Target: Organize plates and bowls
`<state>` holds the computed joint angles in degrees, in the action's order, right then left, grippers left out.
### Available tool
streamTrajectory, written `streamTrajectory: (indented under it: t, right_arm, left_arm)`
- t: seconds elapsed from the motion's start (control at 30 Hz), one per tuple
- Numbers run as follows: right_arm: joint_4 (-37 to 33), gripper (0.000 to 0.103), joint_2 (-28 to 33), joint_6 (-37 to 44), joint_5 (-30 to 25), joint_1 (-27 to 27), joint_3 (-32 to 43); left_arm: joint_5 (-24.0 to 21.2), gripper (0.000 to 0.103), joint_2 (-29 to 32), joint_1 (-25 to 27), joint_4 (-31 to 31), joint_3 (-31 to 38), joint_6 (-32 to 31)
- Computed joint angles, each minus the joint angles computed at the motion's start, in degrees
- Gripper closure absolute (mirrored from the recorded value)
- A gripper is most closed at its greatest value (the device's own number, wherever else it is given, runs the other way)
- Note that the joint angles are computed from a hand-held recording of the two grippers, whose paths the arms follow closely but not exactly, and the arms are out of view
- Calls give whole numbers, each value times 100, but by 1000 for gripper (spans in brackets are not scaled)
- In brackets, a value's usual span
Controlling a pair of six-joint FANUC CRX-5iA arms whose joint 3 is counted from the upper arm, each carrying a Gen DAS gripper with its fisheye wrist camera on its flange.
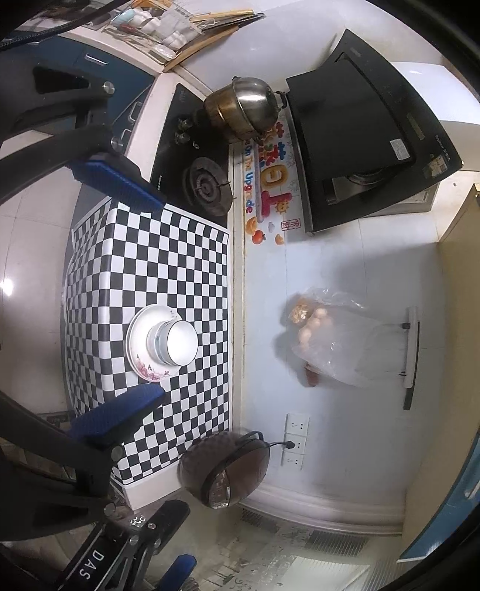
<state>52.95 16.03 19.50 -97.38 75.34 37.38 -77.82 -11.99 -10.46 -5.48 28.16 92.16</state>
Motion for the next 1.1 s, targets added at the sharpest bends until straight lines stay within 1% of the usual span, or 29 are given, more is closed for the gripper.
streamTrajectory:
  t: [0.2, 0.8, 0.93, 1.1]
  right_arm:
    - [7, 8, 187, 60, -73, -25, 256]
    - [-68, 8, 231, 93, -34, -58, 247]
    - [-115, 8, 224, 79, -64, -71, 237]
    - [-169, 8, 190, 21, -84, -82, 189]
  left_arm:
    - [-6, 8, -19, 141, 117, -47, -94]
    - [16, 8, -24, 263, 212, -122, -50]
    - [-51, 8, 11, 179, 126, -68, -23]
    - [-29, 8, 19, 99, 43, -36, 30]
